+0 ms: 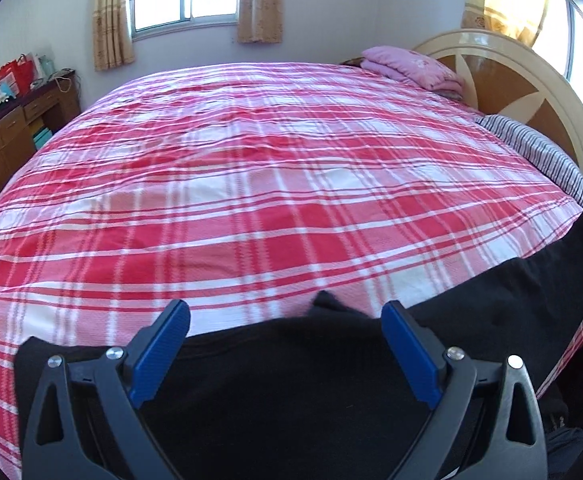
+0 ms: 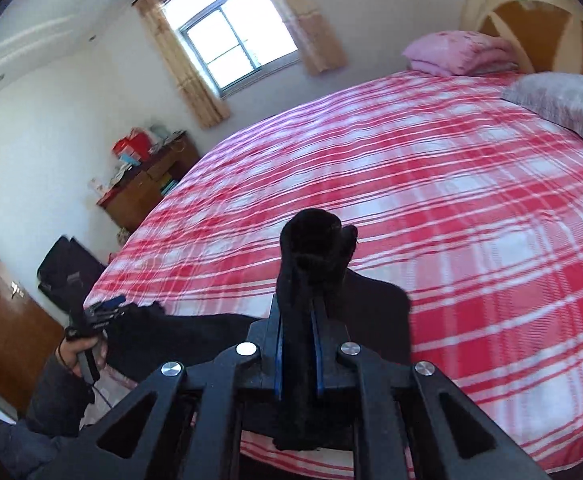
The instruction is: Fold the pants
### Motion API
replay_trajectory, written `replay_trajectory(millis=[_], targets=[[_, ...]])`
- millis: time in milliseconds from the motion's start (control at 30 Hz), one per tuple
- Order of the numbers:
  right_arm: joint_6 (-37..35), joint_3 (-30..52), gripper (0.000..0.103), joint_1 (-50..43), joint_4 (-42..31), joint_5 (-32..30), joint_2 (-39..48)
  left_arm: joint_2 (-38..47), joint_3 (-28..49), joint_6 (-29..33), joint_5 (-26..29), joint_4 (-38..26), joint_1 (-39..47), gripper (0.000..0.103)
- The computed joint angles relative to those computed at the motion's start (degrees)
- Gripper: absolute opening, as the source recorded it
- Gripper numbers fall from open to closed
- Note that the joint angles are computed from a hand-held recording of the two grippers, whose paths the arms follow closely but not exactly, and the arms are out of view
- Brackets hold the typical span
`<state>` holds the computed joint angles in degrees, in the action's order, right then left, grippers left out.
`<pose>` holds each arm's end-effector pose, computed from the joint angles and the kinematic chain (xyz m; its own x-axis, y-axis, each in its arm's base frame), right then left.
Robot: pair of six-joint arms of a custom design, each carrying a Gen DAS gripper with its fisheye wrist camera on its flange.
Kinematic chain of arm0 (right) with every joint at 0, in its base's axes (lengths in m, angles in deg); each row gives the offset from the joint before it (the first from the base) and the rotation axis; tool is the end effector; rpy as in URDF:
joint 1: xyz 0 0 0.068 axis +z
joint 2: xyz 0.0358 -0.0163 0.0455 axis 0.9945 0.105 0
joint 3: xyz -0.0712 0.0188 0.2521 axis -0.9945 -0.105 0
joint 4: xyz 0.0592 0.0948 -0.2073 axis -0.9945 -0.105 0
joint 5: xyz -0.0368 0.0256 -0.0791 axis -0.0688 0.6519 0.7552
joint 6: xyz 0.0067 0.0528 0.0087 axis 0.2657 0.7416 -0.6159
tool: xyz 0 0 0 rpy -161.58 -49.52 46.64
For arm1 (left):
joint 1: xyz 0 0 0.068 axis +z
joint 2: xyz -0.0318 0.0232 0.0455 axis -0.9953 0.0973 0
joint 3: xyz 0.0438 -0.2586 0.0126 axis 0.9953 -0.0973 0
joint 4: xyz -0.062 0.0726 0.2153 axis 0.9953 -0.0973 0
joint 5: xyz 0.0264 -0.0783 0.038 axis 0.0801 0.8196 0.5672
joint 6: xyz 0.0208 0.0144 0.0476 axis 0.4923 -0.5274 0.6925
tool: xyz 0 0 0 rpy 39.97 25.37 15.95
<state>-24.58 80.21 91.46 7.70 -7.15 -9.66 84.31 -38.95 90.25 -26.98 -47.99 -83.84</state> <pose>0.2340 0.0471 0.1991 -0.7075 0.0172 -0.7065 -0.3710 0.8419 0.3920 0.2263 -0.0013 0.1135 -0.7251 0.0270 -0.6881 0.0842 0.9952 -0.0498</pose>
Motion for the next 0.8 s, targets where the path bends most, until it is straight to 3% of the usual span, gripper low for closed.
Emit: replay_trajectory(millis=[167, 400, 800], targets=[[4.81, 3.17, 0.011, 14.44, 3.5, 5.58, 5.35, -1.75, -3.3, 6.91, 0.06, 0.34, 6.69, 0.099], [7.08, 12.64, 0.011, 26.45, 6.35, 9.16, 19.48, -5.93, -7.79, 14.76, 3.77, -0.07, 16.94, 0.099], [4.18, 34.13, 0.011, 40.39, 1.51, 18.33, 47.9, -5.94, -8.34, 18.55, 7.47, 0.91, 22.12, 0.099]])
